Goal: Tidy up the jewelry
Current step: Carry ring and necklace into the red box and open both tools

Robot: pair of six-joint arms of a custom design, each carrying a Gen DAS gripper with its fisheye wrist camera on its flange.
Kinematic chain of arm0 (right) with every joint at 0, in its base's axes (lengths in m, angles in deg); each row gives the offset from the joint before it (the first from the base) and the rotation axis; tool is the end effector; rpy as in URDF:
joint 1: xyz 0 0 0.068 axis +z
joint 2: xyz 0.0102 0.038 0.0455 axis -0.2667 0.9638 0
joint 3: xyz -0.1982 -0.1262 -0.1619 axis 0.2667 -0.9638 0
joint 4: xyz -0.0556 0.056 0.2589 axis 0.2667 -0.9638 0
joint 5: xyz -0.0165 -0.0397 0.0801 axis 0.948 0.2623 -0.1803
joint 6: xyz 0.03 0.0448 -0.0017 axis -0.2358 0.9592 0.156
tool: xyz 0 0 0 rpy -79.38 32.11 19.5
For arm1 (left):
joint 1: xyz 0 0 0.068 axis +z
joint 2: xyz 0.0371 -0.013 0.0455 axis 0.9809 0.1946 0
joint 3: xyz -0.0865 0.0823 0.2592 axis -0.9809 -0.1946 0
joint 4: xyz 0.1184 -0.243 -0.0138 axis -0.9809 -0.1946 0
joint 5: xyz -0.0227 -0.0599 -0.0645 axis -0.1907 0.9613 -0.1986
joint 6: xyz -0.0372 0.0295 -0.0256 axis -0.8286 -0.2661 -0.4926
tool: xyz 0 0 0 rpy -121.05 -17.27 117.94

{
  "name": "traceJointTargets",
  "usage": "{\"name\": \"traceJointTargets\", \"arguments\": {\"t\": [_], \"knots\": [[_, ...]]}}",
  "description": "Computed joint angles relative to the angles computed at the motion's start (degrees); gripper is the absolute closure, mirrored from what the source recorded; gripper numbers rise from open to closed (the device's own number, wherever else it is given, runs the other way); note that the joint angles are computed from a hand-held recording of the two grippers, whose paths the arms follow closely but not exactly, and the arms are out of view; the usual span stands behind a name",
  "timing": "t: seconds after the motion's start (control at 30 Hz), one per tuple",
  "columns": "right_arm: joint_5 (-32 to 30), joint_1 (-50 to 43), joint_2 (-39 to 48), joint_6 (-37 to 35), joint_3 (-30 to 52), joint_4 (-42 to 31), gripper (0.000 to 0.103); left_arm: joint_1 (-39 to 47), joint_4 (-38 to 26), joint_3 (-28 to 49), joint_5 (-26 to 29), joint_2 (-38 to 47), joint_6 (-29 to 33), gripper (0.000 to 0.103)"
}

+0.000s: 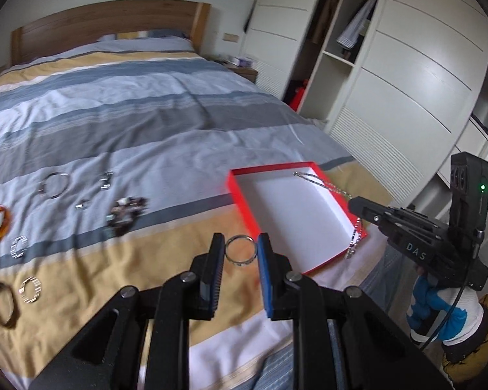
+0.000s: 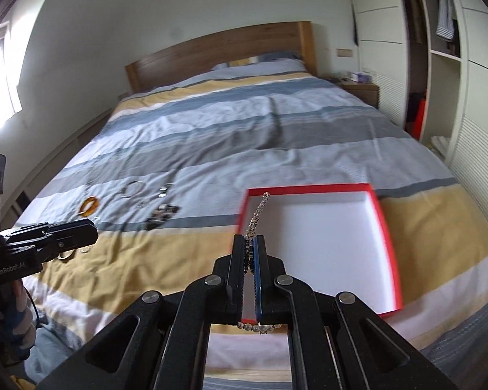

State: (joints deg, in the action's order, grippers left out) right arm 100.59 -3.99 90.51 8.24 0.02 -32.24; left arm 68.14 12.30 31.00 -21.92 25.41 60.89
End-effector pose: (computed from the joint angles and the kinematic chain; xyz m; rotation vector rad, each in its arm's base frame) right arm 0.1962 0.0276 0.3025 0.5380 2.2051 -0.0178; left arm 0.3444 -0.0870 0.3122 1.0131 2.2401 -0.7363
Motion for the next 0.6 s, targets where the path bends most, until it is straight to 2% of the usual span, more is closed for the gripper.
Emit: {"name": "traceJointTargets", "arguments": {"t": [0.3,0.6], "knots": [[-11.84,-21.2,-0.29,-9.28,-8.49,5.52,0.098,-16.97,10.49,-2.52,-8.3,7.96,-7.78,0.084],[-17.14,-29.89,5.45,-13.7,-13.73,11.14,0.098,-22.13,13.45,-0.52,-14.19,17.37,-9.4,0.084]]}}
